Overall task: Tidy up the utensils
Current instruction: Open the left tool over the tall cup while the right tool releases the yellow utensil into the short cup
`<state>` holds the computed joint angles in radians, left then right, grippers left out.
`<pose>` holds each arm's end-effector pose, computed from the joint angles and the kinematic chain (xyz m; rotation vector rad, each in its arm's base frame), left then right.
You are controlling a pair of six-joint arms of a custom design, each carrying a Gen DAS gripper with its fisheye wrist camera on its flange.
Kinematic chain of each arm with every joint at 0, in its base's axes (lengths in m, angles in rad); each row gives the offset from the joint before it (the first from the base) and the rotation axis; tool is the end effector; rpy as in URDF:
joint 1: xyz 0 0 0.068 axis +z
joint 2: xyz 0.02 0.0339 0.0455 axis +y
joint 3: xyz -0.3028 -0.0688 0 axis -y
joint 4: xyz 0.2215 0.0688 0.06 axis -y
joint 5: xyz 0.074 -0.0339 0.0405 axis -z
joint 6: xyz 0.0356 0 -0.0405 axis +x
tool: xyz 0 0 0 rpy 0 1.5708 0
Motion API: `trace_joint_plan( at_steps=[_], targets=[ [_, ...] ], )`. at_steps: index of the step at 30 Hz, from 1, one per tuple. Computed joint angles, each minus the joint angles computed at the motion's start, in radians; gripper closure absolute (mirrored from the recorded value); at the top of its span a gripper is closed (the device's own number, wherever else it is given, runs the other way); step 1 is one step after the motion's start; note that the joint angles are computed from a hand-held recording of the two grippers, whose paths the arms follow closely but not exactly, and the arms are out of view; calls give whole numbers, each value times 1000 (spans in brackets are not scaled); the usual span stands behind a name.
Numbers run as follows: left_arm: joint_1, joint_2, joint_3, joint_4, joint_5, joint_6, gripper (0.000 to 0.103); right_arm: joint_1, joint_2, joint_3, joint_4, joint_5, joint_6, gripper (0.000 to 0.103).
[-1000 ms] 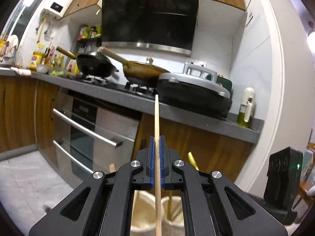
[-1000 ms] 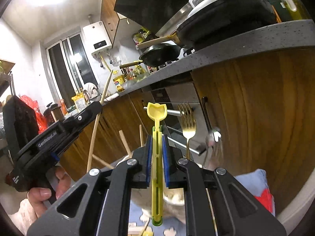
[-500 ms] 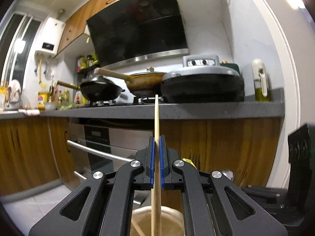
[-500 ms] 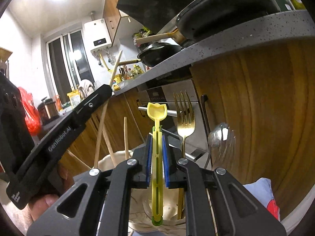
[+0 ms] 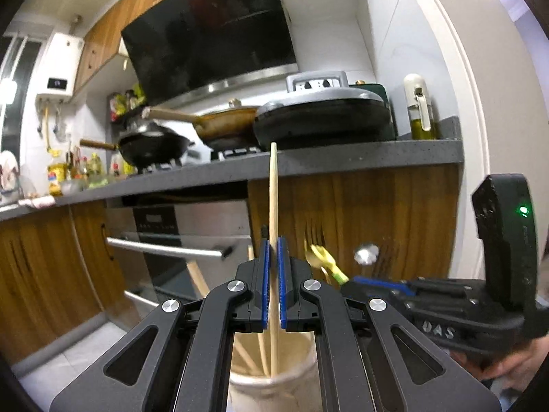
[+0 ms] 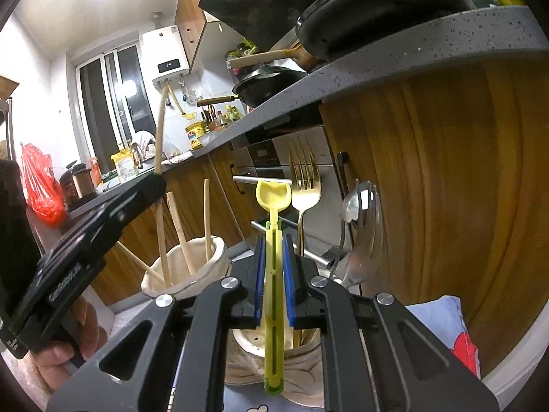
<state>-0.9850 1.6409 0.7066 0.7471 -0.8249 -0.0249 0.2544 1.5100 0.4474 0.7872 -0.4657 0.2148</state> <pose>0.1974 -0.2502 0.2548 0.2240 1.6827 -0.0284 0.2511 0.0818 0.2227 -0.3693 1.8469 0.7536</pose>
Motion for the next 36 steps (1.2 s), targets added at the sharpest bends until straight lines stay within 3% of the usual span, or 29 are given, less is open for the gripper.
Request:
trace_joint_plan(
  at_steps=[14,21,29,31,36],
  targets=[
    [3,-9,-49,29,-1,-72,97,-64,70,43,78,-140,148,93],
    [31,-5,-17,64,30,-64,97,-5,93,59,124,-12,137,93],
    [75,4,12,44,53,-97,97,129,78,-8,156,236,-100,93],
    [80,6,12,22,68,-108,97,134,52,-27,132,250,-118,93],
    [42,27,0,62,33,-18,97,122,-12,-66,67,255,-130,93]
  ],
)
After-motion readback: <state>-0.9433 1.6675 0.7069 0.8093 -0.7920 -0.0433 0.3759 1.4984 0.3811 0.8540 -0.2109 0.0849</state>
